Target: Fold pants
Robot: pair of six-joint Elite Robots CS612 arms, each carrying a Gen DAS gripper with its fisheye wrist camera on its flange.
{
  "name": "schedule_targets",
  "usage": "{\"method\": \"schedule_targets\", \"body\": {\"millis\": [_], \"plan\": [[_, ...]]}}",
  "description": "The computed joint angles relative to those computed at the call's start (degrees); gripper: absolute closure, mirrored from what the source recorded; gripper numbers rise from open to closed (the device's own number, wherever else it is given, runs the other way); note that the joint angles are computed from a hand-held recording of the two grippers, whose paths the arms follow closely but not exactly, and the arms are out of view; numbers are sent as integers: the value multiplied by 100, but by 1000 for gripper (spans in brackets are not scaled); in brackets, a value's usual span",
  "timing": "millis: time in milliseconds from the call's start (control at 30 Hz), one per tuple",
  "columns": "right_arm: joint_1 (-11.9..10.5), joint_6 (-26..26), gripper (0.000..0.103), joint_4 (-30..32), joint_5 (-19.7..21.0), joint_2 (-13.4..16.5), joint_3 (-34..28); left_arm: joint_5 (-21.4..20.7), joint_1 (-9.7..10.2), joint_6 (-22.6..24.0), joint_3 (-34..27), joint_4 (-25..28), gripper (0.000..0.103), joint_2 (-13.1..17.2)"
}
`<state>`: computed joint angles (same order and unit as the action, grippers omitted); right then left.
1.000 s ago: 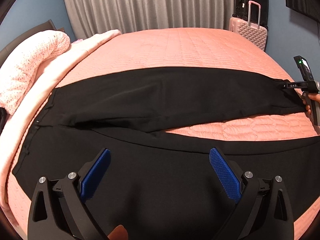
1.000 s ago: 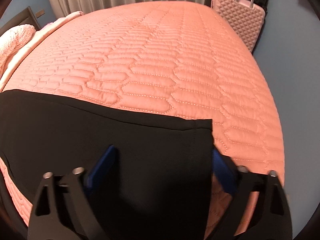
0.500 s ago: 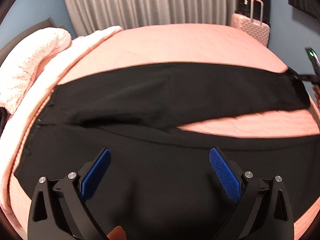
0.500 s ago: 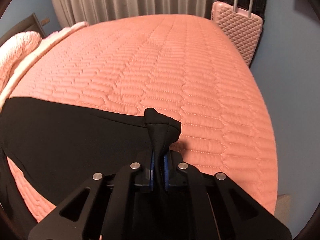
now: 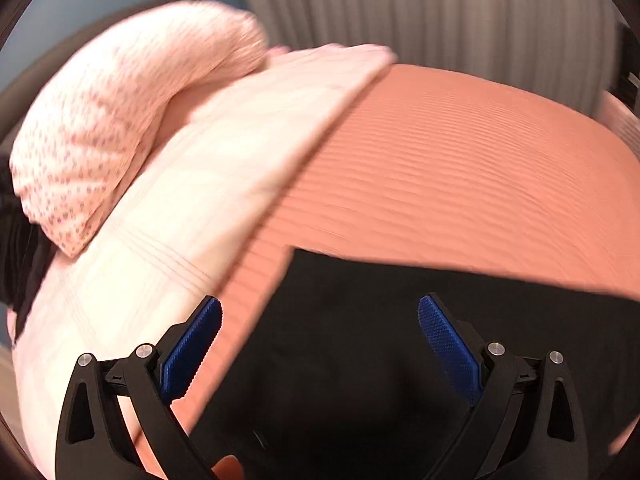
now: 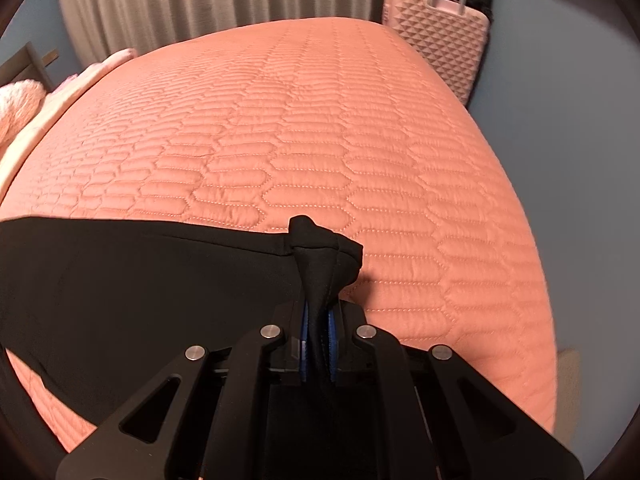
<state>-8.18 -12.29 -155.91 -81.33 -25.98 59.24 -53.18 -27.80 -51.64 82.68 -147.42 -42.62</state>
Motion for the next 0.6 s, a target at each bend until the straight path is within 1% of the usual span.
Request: {"method": "schedule_targets", "body": {"millis": [67,133,167,200,233,267,300,333,367,433,467,500,533,567,600], "plan": [[12,153,97,14,-62,29,-36,-265,196,62,-189,46,6,156],[37,249,97,38,-178,56,-80,-442,305,171,-362,264,7,290],[49,274,97,57,-220,63,-95,-657,376,228,-494,402,7,390],[58,278,97,53,-266,66,-101,-707,393,213,-559,470,9,455],[65,276,97,55,-306,67,-103,-732,394,198,-575,461,16,509],[71,275,97,71,-325,68,-112,-912,422,270,-615,358,24,572],[72,281,97,66,-346,64,-107,-1047,440,316,-617,274,42,591],[75,293,97,69,-360,63,-110,-1233,457,367,-627,167,56,618],[75,299,97,58,-369,55,-98,-1256,448,347,-660,231,59,637],[74,329,96,22,-377,38,-67,-1084,374,522,-695,221,83,671],[75,345,96,-3,-374,28,-49,-1019,347,552,-702,232,86,672],[69,389,96,-41,-349,6,-11,-952,313,551,-649,103,90,643],[61,420,96,-68,-313,-17,24,-926,298,557,-562,-100,92,599],[53,439,96,-134,-276,-58,91,-893,266,546,-389,-448,93,508],[47,449,96,-183,-253,-91,133,-874,250,551,-237,-675,94,415]]}}
